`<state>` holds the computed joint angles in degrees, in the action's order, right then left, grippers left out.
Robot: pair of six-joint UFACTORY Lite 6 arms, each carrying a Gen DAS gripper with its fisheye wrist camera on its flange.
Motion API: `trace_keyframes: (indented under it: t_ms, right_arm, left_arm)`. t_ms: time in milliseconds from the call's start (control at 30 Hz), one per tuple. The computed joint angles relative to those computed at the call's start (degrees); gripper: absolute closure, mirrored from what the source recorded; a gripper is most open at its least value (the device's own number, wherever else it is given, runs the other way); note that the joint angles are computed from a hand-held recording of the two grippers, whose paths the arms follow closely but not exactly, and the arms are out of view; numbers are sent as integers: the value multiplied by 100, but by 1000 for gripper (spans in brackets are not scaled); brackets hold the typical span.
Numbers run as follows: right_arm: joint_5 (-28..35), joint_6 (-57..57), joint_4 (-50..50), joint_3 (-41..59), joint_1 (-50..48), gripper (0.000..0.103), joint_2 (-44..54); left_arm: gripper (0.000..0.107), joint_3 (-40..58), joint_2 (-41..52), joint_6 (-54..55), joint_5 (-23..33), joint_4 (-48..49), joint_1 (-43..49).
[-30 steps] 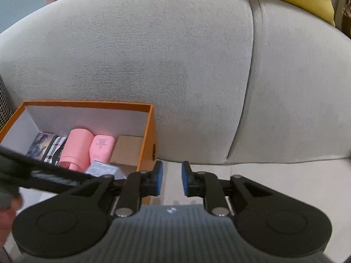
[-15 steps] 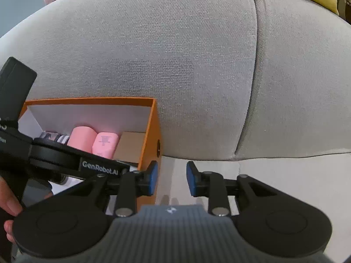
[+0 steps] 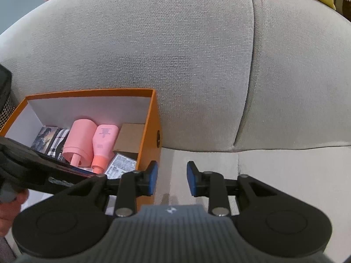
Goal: Organize rigid objects
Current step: 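Withdraw both tools from the box and move back to the pile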
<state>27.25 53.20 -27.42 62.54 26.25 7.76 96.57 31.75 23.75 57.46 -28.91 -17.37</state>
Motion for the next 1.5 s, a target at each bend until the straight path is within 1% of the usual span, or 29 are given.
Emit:
trace_keyframes:
  t_ms: [33, 267, 467, 567, 633, 767, 800, 833, 867, 933, 1033, 1100, 1167, 1233, 1300, 1367, 1500]
  right_arm:
    - [15, -27, 4, 33, -1, 73, 27]
    - [32, -141, 40, 168, -36, 72, 167]
    - [226, -14, -110, 222, 78, 71, 122]
    - [426, 148, -299, 260, 203, 70, 8]
    - [579, 330, -464, 244, 328, 67, -145]
    - [957, 952, -873, -18, 704, 67, -731]
    - [1087, 1227, -1028, -159, 864, 65, -974]
    - [1203, 1499, -1173, -300, 1022, 60, -1192]
    - [1318, 1746, -1284, -429, 1179, 58, -1393]
    - [1627, 2201, -1369, -691, 1585, 58, -1814]
    - [2061, 2833, -1411, -947, 2255, 58, -2186]
    - [2392, 3326, -1354, -1113, 2874, 58, -2367]
    - [2579, 3843, -1234, -1280, 3477, 58, -2448]
    - [2589, 4216, -1061, -1403, 3938, 58, -2421]
    - [2485, 4485, -745, -1511, 4349, 59, -2259]
    - [2356, 4685, -516, -1568, 4643, 59, -2087]
    - [2007, 4941, -120, -1654, 5113, 59, -1688]
  left_arm:
    - [76, -112, -41, 69, -96, -24, 0]
    - [78, 4, 119, -163, -131, -153, -100]
    - [78, -170, -211, -4, -33, -156, 38]
    - [78, -508, -727, 196, -55, -185, 129]
    - [78, -834, -1194, 350, -61, -225, 203]
    - [76, -1615, -2335, 1026, 75, -472, 515]
    - [74, -1823, -2656, 1205, 157, -548, 627]
    - [73, -2050, -2992, 1263, 221, -573, 682]
    - [72, -2187, -3222, 1361, 331, -595, 795]
    - [72, -2675, -3786, 1623, 535, -641, 1092]
    - [72, -3329, -4579, 2111, 1001, -676, 1679]
    - [72, -3785, -5094, 2408, 1369, -609, 2112]
    - [72, -4295, -5687, 2896, 1762, -628, 2673]
    - [72, -4768, -6184, 3348, 2260, -586, 3284]
    - [72, -5214, -6532, 3700, 2600, -488, 3802]
    - [72, -5629, -6869, 4045, 2805, -332, 4274]
    - [72, -6385, -7505, 4698, 3066, -69, 4937]
